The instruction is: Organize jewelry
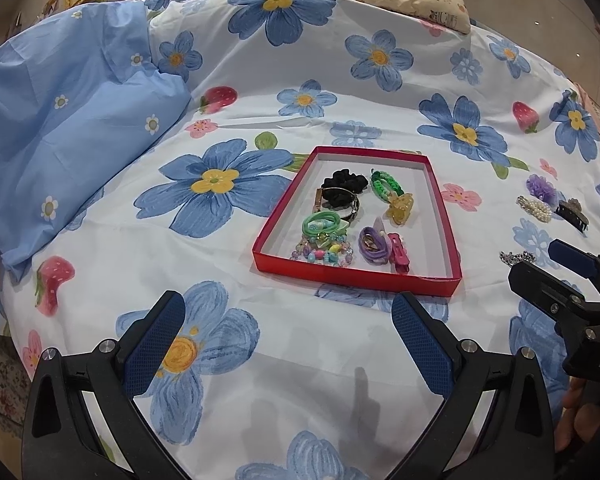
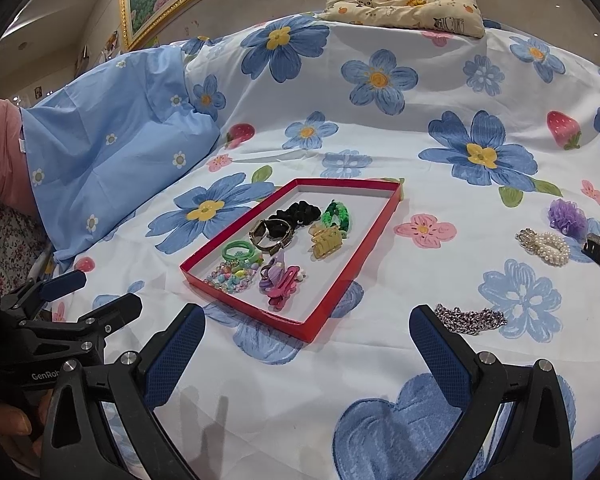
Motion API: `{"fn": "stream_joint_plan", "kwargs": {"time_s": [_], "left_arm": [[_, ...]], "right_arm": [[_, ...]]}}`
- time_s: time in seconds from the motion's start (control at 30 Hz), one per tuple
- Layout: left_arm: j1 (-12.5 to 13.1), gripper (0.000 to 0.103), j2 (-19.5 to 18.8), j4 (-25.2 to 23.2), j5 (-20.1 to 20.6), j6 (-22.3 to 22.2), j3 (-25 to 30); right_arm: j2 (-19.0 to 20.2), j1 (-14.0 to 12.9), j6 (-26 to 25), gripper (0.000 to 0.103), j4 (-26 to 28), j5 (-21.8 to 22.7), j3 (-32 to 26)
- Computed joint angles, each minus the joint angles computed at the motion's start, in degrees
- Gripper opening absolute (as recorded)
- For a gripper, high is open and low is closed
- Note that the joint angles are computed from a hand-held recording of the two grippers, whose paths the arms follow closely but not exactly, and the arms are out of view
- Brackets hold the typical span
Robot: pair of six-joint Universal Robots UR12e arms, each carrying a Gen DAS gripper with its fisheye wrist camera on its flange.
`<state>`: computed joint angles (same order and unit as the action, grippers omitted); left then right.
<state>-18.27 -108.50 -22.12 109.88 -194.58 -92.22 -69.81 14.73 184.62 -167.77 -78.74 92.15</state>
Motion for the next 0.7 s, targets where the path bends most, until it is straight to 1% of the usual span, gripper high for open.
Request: {"fn": "stream_joint_plan", "kwargs": {"time_s": [0.47, 0.7], "left_arm": [[-0.07, 0.103, -0.31, -0.14, 0.25, 0.24, 0.41], [0.21, 0.103, -0.7, -1.0, -1.17, 0.36, 1.04]], "right_arm": [[0.14, -0.54, 0.41, 0.103, 0.78, 0.26, -0.47], [0.14, -0.81, 0.67, 0.103, 0.85, 0.37, -0.31]]}}
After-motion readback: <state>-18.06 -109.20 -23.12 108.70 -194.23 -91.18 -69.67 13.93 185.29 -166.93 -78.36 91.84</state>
